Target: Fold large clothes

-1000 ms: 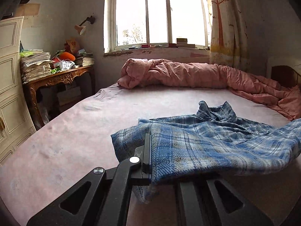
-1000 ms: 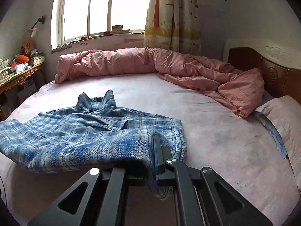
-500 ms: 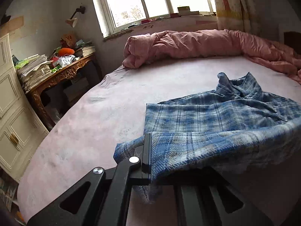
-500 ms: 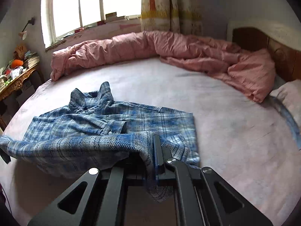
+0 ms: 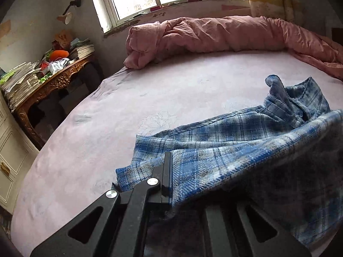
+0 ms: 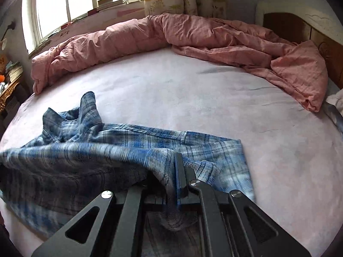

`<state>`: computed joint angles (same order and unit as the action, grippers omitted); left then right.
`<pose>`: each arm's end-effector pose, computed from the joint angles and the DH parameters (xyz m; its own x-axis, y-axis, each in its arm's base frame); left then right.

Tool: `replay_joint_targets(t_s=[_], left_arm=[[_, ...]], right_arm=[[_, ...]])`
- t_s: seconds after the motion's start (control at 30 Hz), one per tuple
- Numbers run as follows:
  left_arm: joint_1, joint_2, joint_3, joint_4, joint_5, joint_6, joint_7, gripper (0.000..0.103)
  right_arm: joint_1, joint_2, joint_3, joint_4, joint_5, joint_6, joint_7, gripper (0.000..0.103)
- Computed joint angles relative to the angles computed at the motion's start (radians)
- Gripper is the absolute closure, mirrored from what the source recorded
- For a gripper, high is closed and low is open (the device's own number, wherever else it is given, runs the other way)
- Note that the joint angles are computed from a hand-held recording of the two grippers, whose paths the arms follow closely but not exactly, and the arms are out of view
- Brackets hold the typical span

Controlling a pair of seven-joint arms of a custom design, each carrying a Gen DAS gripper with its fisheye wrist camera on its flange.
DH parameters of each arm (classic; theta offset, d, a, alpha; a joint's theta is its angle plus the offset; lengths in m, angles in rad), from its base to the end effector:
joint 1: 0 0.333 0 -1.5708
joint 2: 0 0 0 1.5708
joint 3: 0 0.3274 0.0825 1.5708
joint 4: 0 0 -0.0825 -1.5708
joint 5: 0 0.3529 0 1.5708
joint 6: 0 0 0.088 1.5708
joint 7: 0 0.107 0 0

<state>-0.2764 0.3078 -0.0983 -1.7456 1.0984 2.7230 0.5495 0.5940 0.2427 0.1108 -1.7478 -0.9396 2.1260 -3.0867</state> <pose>0.6000 -0.2632 0.4840 -0.1008 -0.9678 -0.2306 -0.5917 0.2447 -0.7681 0.5021 0.3719 0.4849 -0.4487 -0.8936 0.0099 -0.6202 0.3034 -0.7234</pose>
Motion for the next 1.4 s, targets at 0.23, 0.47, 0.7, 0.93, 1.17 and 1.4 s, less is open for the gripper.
replay_joint_targets(t_s=[0.23, 0.47, 0.7, 0.93, 1.17, 1.4], left_arm=[[-0.011, 0.020, 0.023, 0.013, 0.063, 0.027, -0.044, 0.098], [-0.012, 0.026, 0.024, 0.011, 0.087, 0.029, -0.057, 0.066], [0.012, -0.027, 0.041, -0.026, 0.121, 0.078, -0.123, 0.001], [0.090, -0.019, 0.023, -0.045, -0.022, 0.188, -0.073, 0.001], [0.160, -0.009, 0.014, -0.100, -0.134, 0.420, -0.033, 0.001], [0.070, 0.013, 0.057, -0.060, -0.155, 0.260, 0.016, 0.002]], right_arm=[[-0.002, -0.009, -0.010, -0.035, -0.087, 0.049, 0.060, 0.097], [-0.001, 0.018, -0.006, -0.012, -0.061, 0.027, -0.012, 0.096], [-0.050, -0.097, -0.010, -0.158, -0.082, 0.200, 0.059, 0.032], [-0.104, -0.222, 0.012, -0.288, -0.195, 0.277, 0.223, 0.031], [-0.136, -0.246, 0.041, -0.315, -0.265, 0.326, 0.193, 0.026], [-0.124, -0.197, 0.061, -0.253, -0.128, 0.333, -0.082, 0.013]])
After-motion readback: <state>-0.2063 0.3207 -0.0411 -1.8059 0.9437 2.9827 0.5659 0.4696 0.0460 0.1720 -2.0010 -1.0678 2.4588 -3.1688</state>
